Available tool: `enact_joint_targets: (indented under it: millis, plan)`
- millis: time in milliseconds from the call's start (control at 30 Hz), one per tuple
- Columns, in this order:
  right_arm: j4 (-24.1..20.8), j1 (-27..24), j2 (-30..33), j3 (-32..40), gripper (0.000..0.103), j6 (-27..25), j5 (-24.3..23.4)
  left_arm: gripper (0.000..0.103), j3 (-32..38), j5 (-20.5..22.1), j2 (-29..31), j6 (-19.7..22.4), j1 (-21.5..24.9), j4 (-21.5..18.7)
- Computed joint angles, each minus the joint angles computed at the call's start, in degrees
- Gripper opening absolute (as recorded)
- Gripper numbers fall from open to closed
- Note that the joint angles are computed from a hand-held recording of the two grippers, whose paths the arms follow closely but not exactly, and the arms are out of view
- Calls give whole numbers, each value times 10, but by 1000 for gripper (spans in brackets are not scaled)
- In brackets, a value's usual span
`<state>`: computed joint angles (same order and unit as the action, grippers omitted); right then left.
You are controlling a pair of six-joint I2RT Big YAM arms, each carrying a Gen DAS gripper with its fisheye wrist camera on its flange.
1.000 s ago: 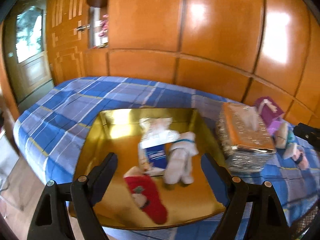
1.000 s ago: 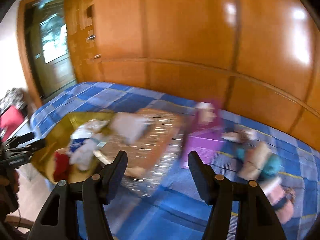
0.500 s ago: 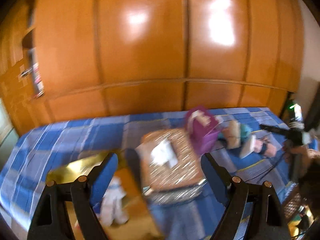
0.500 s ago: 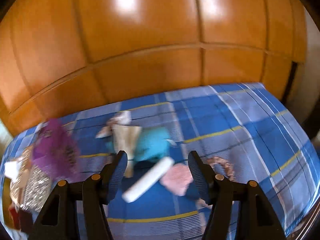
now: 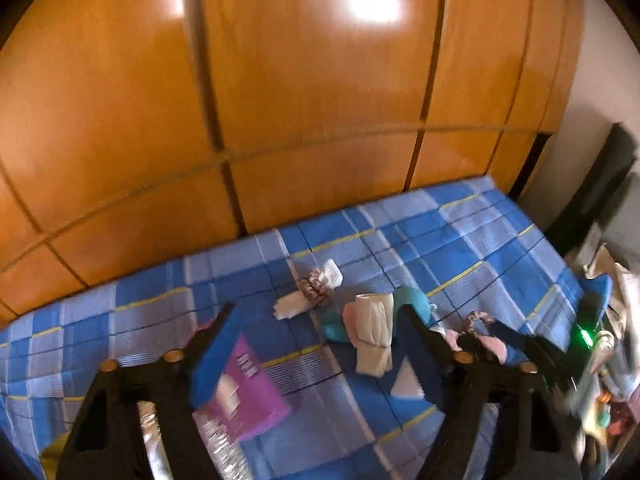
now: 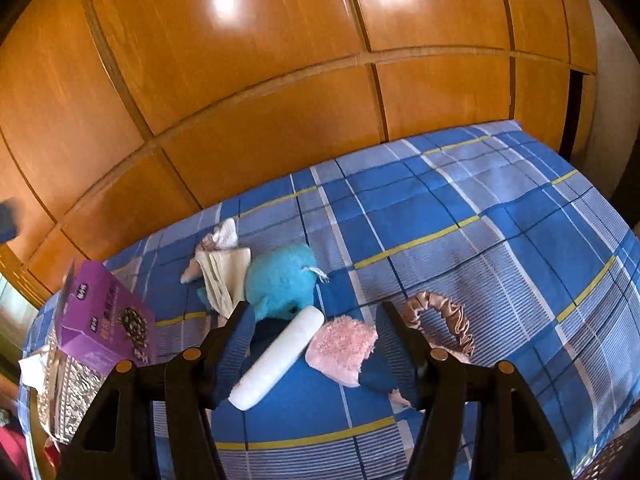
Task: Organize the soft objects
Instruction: 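Move both tools back toward the remaining soft items on the table, then grasp the brown scrunchie bundle with the left tool while the right tool grasps the mesh bundle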
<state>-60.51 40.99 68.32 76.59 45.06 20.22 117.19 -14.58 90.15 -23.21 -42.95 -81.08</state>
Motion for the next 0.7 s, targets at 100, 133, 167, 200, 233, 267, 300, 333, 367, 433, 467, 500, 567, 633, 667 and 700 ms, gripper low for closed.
enact_joint_targets:
  millis: [100, 133, 167, 200, 233, 267, 300, 333, 367, 433, 467, 500, 567, 633, 667, 700]
  plan:
    - [0, -5, 1, -2, 64, 1, -23, 66, 52, 24, 66, -24, 18, -31]
    - [4, -5, -1, -4, 64, 0, -28, 66, 63, 24, 83, -32, 20, -38]
    - [7, -5, -2, -5, 64, -1, -30, 66, 81, 29, 106, -39, 24, -50]
    - [8, -5, -2, -5, 64, -2, -32, 65, 94, 32, 122, -42, 27, -60]
    - [8, -6, -2, -5, 64, -2, -36, 65, 110, 32, 141, -48, 30, -73]
    - [11, -7, -4, -7, 64, -2, -42, 65, 116, 30, 152, -52, 32, -77]
    - [13, -8, -5, -8, 64, -1, -47, 65, 130, 29, 168, -57, 34, -86]
    - [18, -9, -7, -10, 64, -1, -52, 65, 145, 27, 185, -58, 36, -98]
    - [22, -9, -9, -12, 64, -1, -55, 65, 160, 23, 201, -58, 37, -107]
    - [29, -10, -10, -13, 64, -2, -61, 65, 179, 17, 225, -62, 39, -120]
    - [34, -11, -13, -16, 64, -2, -65, 65, 185, 17, 233, -63, 40, -124]
    - [37, -11, -14, -17, 64, -2, -68, 65, 187, 19, 240, -64, 42, -124]
    - [42, -11, -16, -19, 64, -2, -69, 65, 193, 22, 253, -70, 45, -127]
    - [48, -12, -18, -21, 64, -1, -72, 65, 196, 33, 263, -75, 49, -129]
    - [49, -12, -19, -22, 64, 0, -73, 65, 195, 36, 267, -72, 50, -125]
    - [51, -12, -20, -23, 64, 1, -74, 66, 194, 31, 270, -69, 50, -125]
